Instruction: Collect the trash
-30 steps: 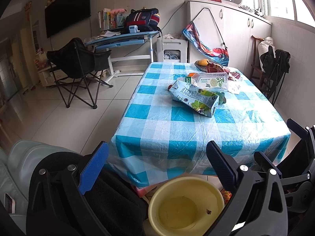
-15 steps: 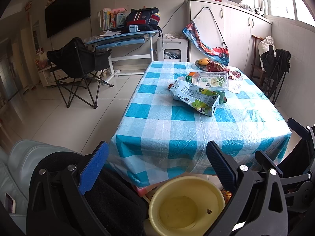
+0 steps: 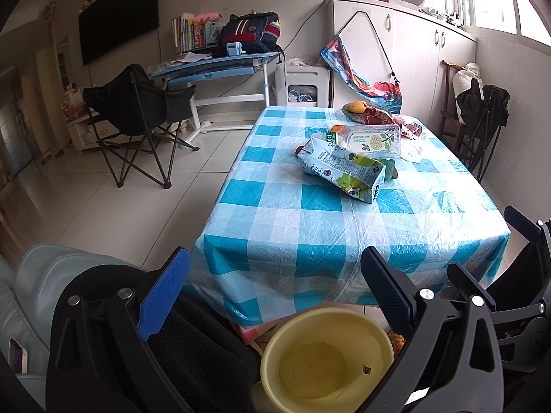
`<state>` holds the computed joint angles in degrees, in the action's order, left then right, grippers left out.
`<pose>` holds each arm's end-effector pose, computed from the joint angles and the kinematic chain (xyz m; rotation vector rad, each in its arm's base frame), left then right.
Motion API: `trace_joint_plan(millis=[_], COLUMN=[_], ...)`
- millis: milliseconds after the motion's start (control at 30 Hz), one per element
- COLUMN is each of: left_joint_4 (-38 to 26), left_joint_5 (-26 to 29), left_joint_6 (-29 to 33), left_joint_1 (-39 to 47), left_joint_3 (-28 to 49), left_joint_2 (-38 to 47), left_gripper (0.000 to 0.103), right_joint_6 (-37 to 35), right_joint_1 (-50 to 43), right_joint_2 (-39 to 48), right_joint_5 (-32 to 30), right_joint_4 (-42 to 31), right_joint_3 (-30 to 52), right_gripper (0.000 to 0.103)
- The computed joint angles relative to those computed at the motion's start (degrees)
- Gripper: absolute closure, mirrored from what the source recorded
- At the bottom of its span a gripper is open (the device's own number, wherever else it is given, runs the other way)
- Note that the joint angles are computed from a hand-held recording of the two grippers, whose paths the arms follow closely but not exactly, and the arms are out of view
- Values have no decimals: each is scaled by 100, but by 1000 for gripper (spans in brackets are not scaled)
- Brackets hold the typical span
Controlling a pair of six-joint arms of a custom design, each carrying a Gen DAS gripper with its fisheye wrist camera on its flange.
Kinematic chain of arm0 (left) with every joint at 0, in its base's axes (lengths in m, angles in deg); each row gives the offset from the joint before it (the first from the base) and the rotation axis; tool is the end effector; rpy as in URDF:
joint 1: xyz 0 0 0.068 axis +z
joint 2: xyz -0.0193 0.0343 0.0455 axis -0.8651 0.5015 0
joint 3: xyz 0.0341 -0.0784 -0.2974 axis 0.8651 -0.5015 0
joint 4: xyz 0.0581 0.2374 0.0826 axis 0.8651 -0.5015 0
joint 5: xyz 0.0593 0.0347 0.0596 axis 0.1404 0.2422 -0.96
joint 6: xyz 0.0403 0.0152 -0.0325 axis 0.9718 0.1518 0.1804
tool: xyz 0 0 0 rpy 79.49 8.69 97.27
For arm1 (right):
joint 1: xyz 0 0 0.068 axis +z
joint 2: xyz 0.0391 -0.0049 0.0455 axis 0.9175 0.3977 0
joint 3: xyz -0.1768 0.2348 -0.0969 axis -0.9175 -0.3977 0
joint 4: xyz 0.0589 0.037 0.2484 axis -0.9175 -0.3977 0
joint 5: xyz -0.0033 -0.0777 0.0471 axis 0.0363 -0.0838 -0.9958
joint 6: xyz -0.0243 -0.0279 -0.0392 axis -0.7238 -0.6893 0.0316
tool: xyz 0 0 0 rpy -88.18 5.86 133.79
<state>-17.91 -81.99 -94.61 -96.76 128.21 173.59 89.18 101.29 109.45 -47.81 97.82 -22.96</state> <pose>0.2767 -0.1839 0.2295 -0.0407 2.2404 0.0896 0.2604 0.1642 0.2030 -0.3838 2.0064 -0.0199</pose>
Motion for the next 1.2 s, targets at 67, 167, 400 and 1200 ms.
trace_joint_plan(millis=[67,167,400,1200], left_joint_4=[-2,7,216,-129], left_joint_5=[1,1,26,328], left_joint_6=[6,29,85,-208], left_joint_1=[1,8,58,277], left_joint_3=[3,-5,-294,-319], left_joint_2=[6,11,-60,-230], left_gripper=[7,7,7,7], right_joint_6=[6,36,55,-1078], right_joint_1=[-3,-7,-26,-685], right_joint_2=[-1,-18,-36,1408], right_joint_5=[-2,-4,-25,-1448], right_joint_4=[7,29,-24,-949], right_joint_3=[-11,-39,12,2211], right_gripper=[6,6,6,6])
